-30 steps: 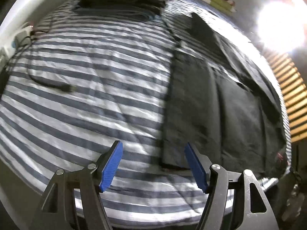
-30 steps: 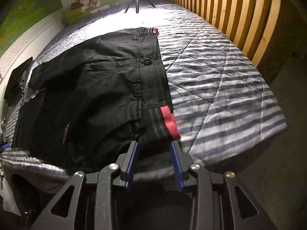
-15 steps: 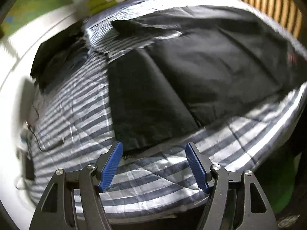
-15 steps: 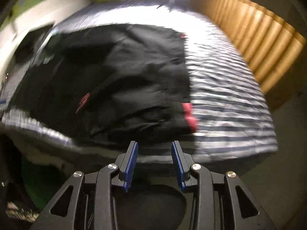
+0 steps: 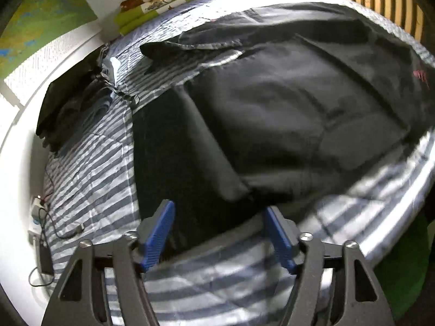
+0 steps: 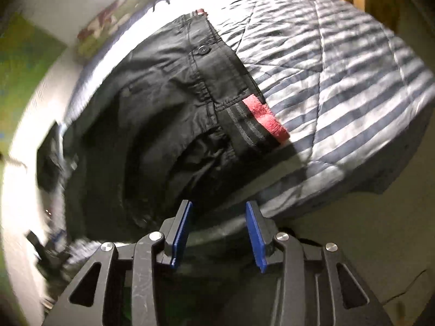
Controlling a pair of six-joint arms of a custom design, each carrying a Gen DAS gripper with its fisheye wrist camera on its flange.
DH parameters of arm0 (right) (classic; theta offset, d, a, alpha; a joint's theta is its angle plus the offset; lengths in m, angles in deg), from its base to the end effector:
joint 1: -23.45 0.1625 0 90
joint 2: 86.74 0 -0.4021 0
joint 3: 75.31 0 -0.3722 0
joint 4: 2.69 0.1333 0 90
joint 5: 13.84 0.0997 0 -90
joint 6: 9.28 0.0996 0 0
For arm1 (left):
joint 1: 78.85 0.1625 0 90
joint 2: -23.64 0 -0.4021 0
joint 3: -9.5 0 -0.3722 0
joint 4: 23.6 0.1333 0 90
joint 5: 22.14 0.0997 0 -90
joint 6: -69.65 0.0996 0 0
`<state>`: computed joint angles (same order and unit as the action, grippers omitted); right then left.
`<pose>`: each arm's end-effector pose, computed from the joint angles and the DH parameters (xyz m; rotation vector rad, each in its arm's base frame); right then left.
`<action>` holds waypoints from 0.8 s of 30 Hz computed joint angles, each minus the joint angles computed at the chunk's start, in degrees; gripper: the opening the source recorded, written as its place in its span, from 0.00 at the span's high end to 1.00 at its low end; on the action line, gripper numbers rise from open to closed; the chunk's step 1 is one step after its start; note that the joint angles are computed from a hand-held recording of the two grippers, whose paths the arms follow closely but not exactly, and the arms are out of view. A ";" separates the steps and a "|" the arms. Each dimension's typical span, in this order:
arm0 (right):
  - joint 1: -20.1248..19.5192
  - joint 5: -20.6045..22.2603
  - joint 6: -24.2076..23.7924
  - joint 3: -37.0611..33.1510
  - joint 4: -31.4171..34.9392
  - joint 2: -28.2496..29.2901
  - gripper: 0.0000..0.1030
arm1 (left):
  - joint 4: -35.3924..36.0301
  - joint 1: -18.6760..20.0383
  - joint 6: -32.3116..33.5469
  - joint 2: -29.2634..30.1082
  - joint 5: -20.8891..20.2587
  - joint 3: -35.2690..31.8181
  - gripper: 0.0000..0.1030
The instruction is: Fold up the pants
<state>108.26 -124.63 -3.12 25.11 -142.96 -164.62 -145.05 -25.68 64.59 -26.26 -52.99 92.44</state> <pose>0.0469 -0.5663 0.3769 -0.3899 -2.6831 0.6727 -0.2260 -0.6668 0.2133 0.6007 2.0494 -0.4056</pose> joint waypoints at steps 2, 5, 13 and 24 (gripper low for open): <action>-0.16 1.11 1.10 0.16 -1.35 0.33 0.64 | -0.47 0.30 0.13 0.61 -1.59 -1.15 0.64; -0.74 4.08 3.81 -0.14 -1.84 1.22 0.62 | -2.03 -0.07 1.69 1.91 -0.32 -1.48 0.82; 0.49 5.09 4.17 2.22 -11.11 0.70 0.86 | -11.02 -2.33 3.42 1.03 1.87 0.13 0.93; 9.55 -0.31 -2.27 -4.95 -20.87 4.58 0.90 | -24.69 -5.34 15.28 4.95 3.43 -12.02 0.95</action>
<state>117.81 -124.94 -5.38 20.16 -163.83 -160.03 -169.74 -31.02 79.87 -21.30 -49.55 80.42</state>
